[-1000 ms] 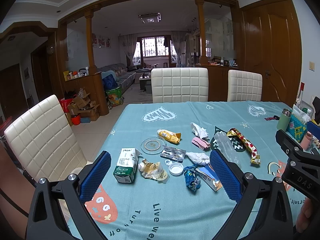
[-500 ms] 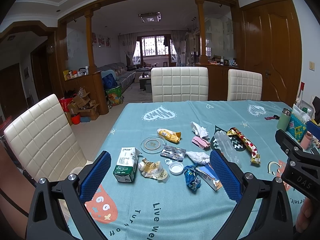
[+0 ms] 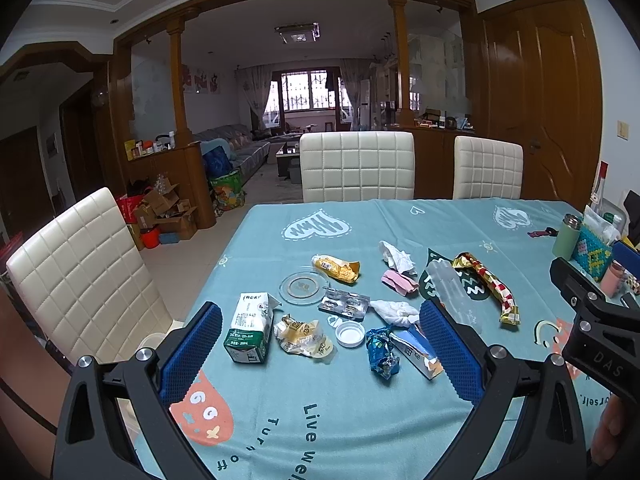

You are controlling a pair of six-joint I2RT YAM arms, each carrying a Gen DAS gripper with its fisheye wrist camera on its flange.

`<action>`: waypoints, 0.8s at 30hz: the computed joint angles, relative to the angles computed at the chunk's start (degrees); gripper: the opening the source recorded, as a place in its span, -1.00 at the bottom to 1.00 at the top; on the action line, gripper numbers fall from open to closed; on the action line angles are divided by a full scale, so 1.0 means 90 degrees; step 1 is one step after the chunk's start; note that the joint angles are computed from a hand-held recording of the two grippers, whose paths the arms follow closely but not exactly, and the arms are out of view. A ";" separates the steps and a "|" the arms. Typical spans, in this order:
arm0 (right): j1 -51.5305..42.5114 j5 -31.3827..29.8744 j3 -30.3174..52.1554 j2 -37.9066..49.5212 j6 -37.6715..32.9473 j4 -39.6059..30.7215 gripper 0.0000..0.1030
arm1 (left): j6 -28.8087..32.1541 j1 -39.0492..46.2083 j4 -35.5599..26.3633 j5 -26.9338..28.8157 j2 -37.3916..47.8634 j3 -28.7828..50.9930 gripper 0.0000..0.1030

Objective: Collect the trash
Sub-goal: 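Grasp the milk carton with the left gripper while the right grasps a paper scrap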

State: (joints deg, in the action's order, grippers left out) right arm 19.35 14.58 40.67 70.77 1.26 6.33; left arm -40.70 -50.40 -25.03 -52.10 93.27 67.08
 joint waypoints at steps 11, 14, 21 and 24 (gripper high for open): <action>-0.0469 -0.0850 0.1084 0.1795 0.0278 -0.0636 0.94 | -0.0067 0.0772 0.0218 0.0835 0.0625 -0.0263 0.89; -0.0546 -0.1266 0.1540 0.2591 0.0332 -0.0969 0.94 | -0.0122 0.1044 0.0416 0.0858 0.0825 -0.0606 0.89; -0.0171 -0.1439 0.2305 0.3947 0.0268 -0.1113 0.91 | 0.0038 0.1928 0.1003 0.1592 0.0817 -0.1396 0.89; 0.0081 -0.1331 0.2685 0.4434 0.0083 -0.1283 0.78 | 0.0248 0.2215 0.1132 0.1839 0.0939 -0.1424 0.88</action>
State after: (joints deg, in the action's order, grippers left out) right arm 20.08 2.60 64.83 110.67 2.01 -5.22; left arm -38.46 -30.47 -14.84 -35.55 101.72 54.26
